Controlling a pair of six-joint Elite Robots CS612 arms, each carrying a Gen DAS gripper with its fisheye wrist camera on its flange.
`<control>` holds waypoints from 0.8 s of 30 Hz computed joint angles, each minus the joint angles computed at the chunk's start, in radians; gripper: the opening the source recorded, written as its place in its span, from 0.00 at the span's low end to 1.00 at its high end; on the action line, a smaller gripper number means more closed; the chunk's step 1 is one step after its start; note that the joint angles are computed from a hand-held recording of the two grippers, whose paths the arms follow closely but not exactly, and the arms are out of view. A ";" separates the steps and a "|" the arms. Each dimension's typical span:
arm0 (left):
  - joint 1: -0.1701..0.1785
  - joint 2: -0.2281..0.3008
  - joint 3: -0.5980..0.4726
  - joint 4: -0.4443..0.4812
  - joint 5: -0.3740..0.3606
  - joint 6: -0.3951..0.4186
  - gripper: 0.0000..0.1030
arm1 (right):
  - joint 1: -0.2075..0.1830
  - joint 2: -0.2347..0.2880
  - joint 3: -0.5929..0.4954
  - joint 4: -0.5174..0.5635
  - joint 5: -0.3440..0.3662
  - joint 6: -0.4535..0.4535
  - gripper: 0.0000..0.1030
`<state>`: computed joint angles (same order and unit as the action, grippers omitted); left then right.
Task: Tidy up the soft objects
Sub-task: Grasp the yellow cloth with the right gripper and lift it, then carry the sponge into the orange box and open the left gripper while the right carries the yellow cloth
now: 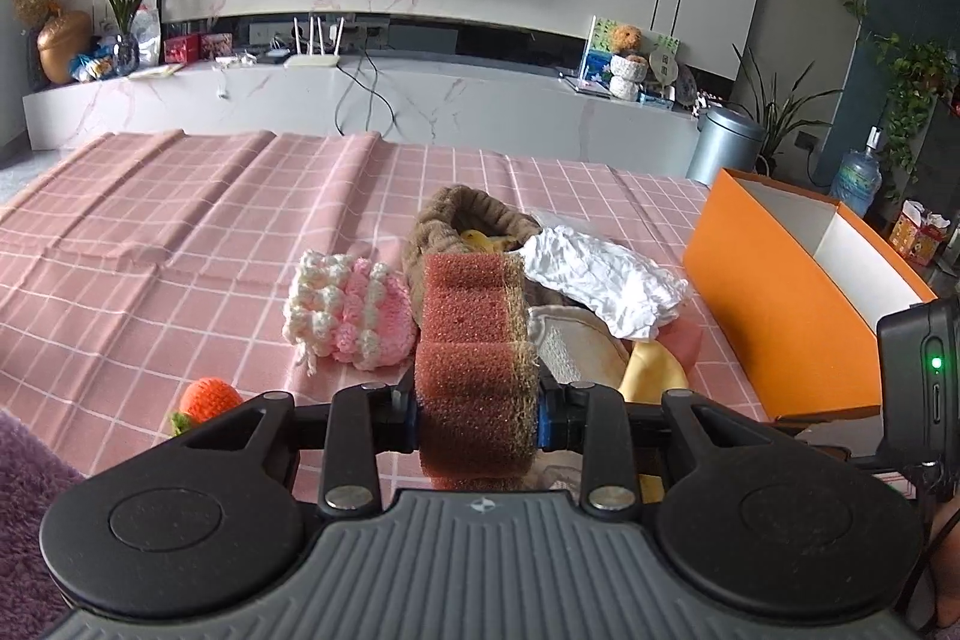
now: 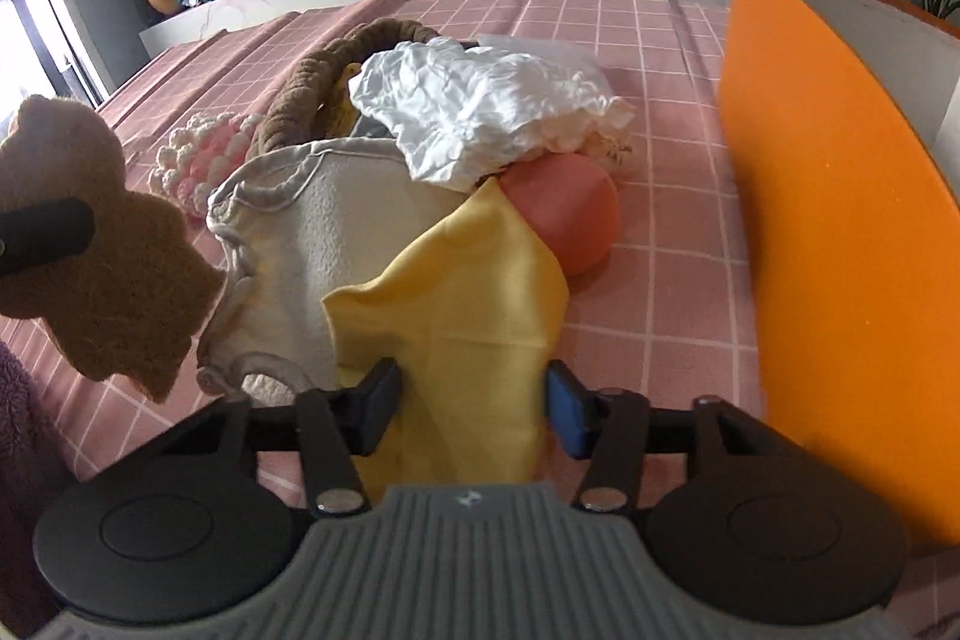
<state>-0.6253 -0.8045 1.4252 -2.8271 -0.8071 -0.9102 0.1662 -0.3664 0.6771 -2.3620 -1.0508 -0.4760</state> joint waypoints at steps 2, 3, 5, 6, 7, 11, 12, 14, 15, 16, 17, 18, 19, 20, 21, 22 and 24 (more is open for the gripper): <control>-0.002 -0.002 0.003 -0.011 0.015 0.003 0.35 | 0.001 -0.008 0.017 -0.018 -0.010 -0.005 0.17; -0.002 -0.003 0.005 -0.022 0.018 0.006 0.35 | 0.002 -0.013 0.026 -0.036 -0.017 -0.006 0.04; -0.004 -0.005 0.006 -0.027 0.026 0.005 0.35 | -0.001 -0.020 0.039 -0.057 -0.011 0.005 0.00; -0.005 -0.006 0.007 -0.032 0.029 0.006 0.35 | -0.004 -0.025 0.046 -0.070 0.002 0.013 0.00; -0.006 -0.006 0.006 -0.036 0.033 0.009 0.35 | -0.006 -0.031 0.057 -0.093 0.011 0.020 0.00; -0.009 -0.009 0.002 -0.053 0.044 0.027 0.35 | -0.016 -0.057 0.097 -0.176 0.058 0.049 0.00; -0.011 -0.010 0.000 -0.060 0.045 0.034 0.35 | -0.018 -0.063 0.106 -0.194 0.068 0.055 0.00; -0.013 -0.009 -0.006 -0.075 0.046 0.050 0.35 | -0.023 -0.076 0.126 -0.230 0.083 0.069 0.00; -0.015 -0.009 -0.009 -0.081 0.047 0.058 0.35 | -0.026 -0.081 0.133 -0.248 0.093 0.079 0.00; -0.015 -0.009 -0.014 -0.087 0.048 0.067 0.35 | -0.030 -0.085 0.137 -0.265 0.103 0.089 0.00; -0.016 -0.008 -0.018 -0.092 0.047 0.075 0.35 | -0.032 -0.089 0.139 -0.277 0.108 0.098 0.00; -0.017 -0.007 -0.022 -0.096 0.047 0.082 0.35 | -0.036 -0.095 0.146 -0.294 0.115 0.112 0.00; -0.018 -0.006 -0.027 -0.100 0.047 0.090 0.35 | -0.041 -0.099 0.152 -0.310 0.122 0.126 0.00; -0.018 -0.005 -0.034 -0.105 0.045 0.099 0.35 | -0.044 -0.104 0.157 -0.324 0.126 0.137 0.00; -0.018 -0.004 -0.040 -0.109 0.040 0.107 0.35 | -0.049 -0.109 0.163 -0.341 0.130 0.148 0.00; -0.018 -0.001 -0.048 -0.118 0.033 0.115 0.35 | -0.053 -0.113 0.168 -0.356 0.131 0.160 0.00; -0.016 0.005 -0.065 -0.134 0.016 0.136 0.35 | -0.062 -0.120 0.175 -0.386 0.140 0.181 0.00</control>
<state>-0.6417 -0.7995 1.3601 -2.9616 -0.7915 -0.7741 0.1037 -0.4866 0.8526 -2.7481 -0.9104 -0.2947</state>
